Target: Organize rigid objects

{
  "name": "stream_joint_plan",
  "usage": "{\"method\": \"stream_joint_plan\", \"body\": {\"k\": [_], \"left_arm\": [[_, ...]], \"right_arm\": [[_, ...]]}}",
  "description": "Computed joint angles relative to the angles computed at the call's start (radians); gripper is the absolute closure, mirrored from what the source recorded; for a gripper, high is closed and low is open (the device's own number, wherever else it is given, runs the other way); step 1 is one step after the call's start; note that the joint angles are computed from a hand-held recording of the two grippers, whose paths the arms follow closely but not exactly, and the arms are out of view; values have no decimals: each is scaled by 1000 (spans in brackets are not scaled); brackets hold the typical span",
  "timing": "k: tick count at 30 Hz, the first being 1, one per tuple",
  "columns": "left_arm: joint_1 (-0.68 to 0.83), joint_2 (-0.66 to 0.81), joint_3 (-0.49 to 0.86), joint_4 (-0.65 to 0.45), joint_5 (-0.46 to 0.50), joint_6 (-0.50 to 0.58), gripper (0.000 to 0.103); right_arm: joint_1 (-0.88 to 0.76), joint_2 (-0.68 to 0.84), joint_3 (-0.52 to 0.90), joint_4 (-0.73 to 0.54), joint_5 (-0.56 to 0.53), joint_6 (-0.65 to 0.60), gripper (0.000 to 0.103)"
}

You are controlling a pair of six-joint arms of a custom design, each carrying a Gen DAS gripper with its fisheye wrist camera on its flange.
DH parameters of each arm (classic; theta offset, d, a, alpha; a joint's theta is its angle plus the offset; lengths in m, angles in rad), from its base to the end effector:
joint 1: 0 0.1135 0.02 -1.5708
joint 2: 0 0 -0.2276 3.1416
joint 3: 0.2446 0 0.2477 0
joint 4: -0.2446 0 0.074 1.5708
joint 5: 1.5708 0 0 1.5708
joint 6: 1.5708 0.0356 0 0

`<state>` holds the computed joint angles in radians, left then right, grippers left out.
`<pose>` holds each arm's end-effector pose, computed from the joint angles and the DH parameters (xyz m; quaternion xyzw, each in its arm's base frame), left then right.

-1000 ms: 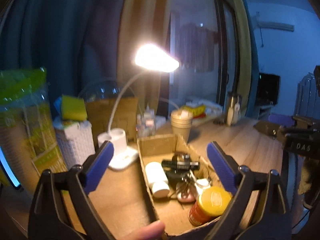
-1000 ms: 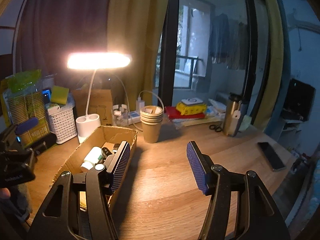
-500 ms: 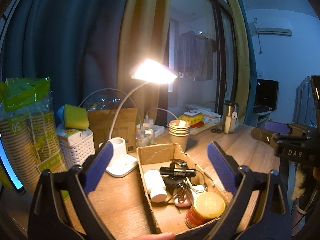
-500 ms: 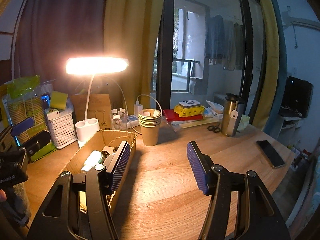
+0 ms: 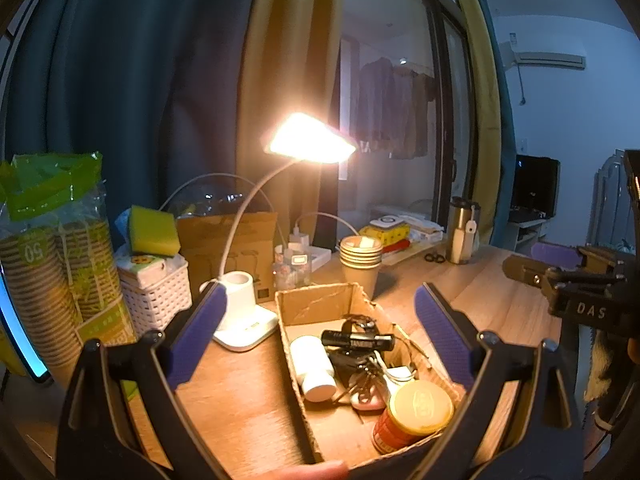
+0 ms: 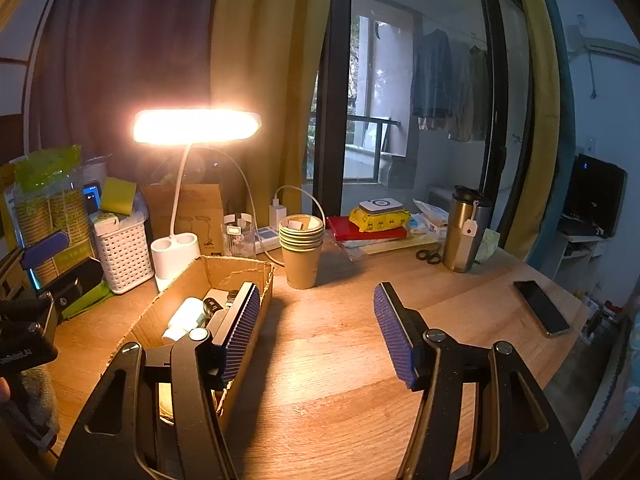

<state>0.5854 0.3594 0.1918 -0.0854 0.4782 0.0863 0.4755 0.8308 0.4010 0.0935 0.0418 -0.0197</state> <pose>0.1392 0.0726 0.1862 -0.0492 0.7802 0.0192 0.6233 0.1904 0.0964 0.1998 -0.1881 0.7934 0.1141 0.5676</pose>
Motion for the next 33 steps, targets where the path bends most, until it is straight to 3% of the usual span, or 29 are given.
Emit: {"method": "stream_joint_plan", "body": {"k": [33], "left_arm": [[2, -71, -11, -31, 18, 6, 7]], "right_arm": [[1, -4, -15, 16, 2, 14, 40]]}}
